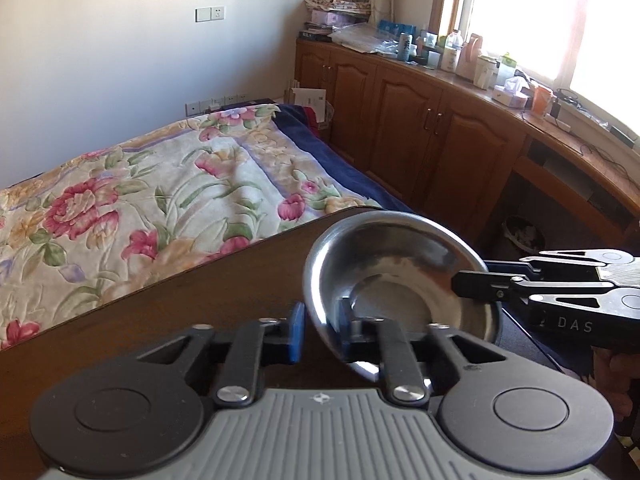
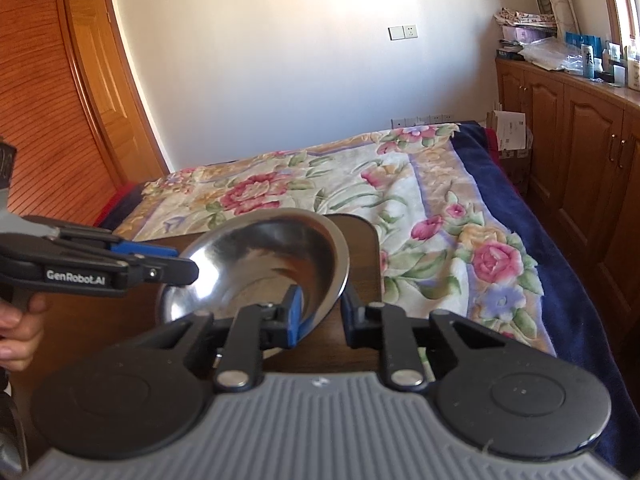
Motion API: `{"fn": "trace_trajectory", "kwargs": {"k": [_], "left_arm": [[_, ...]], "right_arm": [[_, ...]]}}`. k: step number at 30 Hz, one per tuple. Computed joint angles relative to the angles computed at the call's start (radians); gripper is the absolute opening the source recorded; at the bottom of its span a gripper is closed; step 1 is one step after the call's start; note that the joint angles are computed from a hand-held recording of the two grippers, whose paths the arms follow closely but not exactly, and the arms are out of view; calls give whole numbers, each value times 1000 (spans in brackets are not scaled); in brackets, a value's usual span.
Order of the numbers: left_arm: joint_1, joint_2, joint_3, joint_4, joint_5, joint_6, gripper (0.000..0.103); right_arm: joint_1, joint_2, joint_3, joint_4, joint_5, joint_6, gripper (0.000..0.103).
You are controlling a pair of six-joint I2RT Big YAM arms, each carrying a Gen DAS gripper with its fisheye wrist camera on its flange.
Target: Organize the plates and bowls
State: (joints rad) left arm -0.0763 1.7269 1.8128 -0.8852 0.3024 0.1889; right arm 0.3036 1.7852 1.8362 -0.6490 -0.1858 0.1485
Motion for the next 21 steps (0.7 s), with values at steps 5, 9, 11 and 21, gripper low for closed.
{"fn": "trace_trajectory", "kwargs": {"k": [5,9,11,21], "left_arm": [[-6,-29,-29,24,-20,12,15],[-2,-46,-35,25,-18,11,13],[2,-59,-38,28,-14,9,12],[17,-163,-94,53,9,12,11]], "right_arm": [[0,1,0,-4,-8,18,18],[1,-6,-3,-6,2,24,15],[2,-11,-3,-4,7,24,13],[17,-52,-7,22,32,18,11]]}}
